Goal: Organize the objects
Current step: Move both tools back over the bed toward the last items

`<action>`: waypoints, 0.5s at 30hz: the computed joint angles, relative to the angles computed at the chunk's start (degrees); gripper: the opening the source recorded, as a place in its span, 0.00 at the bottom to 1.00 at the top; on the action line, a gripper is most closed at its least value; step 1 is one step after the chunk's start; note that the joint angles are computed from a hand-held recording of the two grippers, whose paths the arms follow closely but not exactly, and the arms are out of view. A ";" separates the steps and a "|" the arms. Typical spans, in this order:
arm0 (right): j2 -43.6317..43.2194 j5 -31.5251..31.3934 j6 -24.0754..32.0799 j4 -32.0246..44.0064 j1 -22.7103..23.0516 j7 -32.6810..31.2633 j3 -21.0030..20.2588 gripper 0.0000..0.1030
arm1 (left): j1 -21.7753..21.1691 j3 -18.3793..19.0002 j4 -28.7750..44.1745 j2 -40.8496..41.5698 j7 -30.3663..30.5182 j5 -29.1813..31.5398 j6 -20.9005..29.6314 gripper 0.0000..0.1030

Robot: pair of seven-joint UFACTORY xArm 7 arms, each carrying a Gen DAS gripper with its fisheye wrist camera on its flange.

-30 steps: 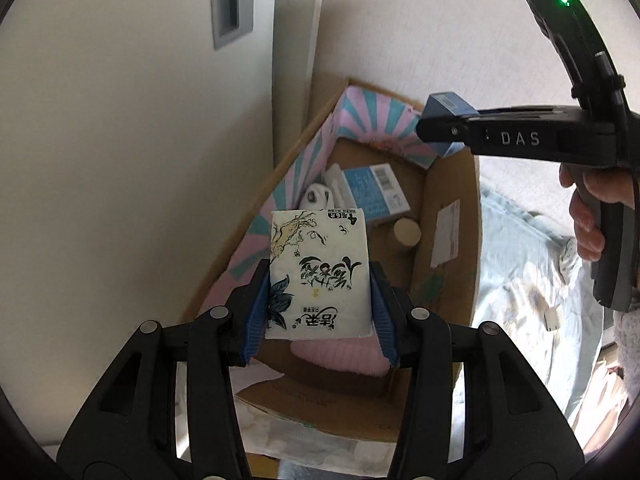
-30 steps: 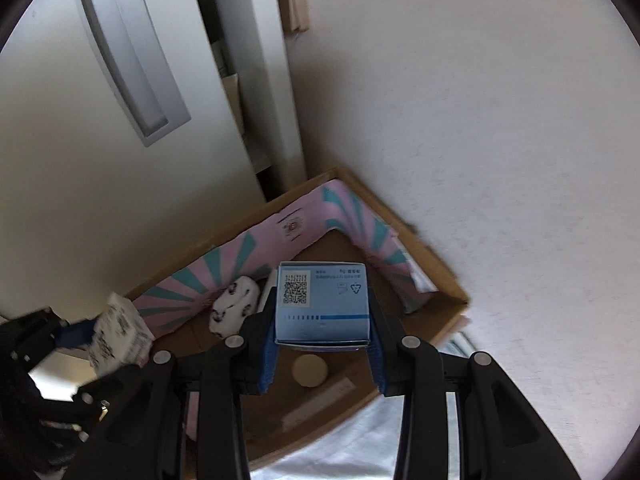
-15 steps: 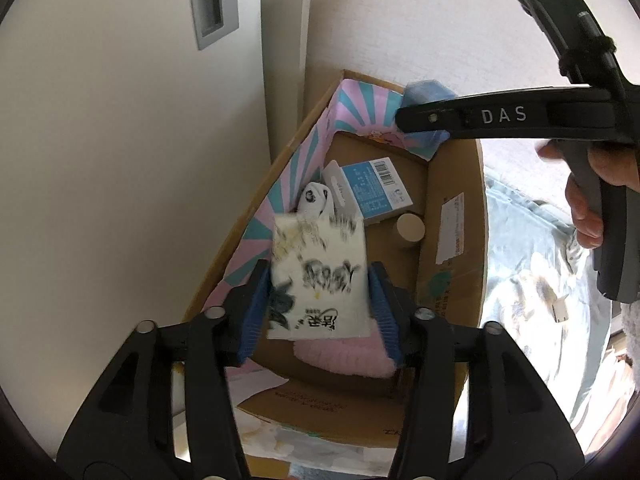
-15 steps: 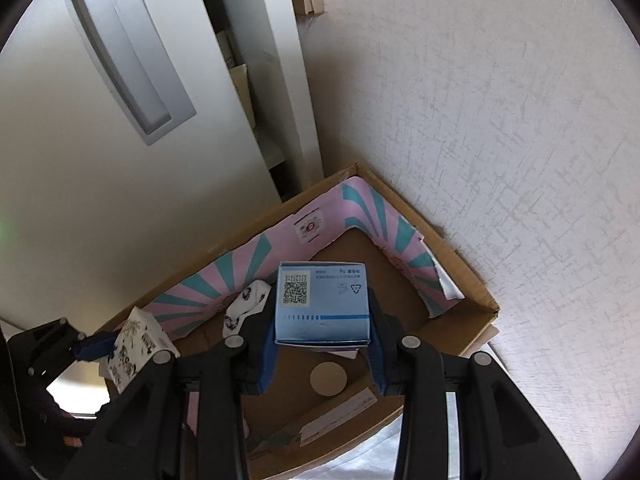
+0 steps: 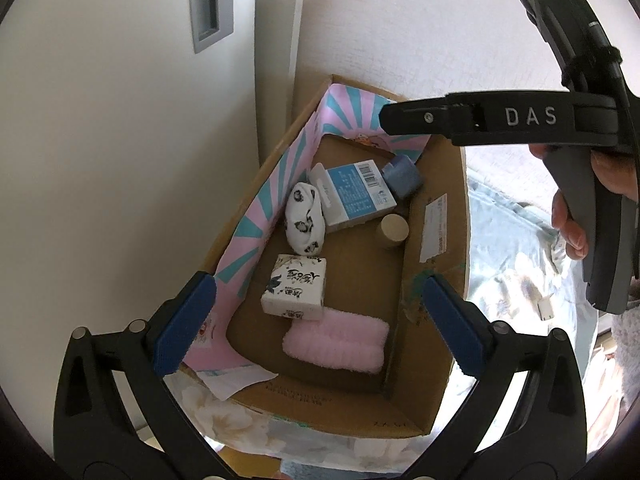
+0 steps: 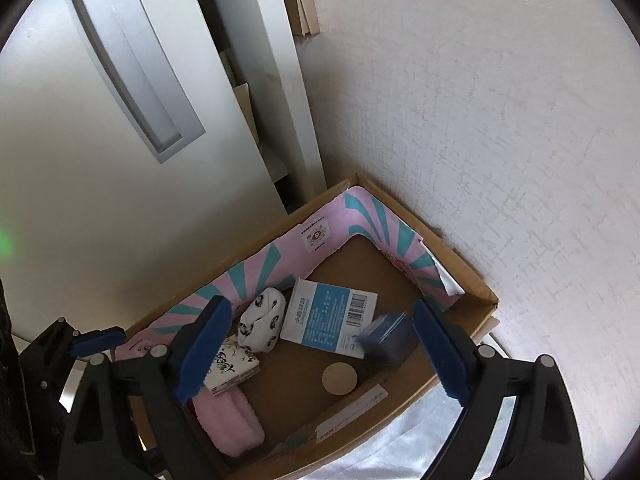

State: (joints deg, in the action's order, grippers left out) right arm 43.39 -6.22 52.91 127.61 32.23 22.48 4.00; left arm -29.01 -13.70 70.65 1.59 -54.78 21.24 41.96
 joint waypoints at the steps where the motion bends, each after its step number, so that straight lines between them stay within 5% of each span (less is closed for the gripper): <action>1: -0.78 -0.07 -0.20 -1.02 0.09 0.18 -0.04 0.88 | 0.00 0.00 -0.15 -0.24 0.09 -0.21 0.01 1.00; 15: -6.13 -2.40 -0.78 -6.51 1.43 3.86 -0.37 0.88 | 0.58 -0.87 -1.30 -2.96 0.97 -1.52 -1.31 1.00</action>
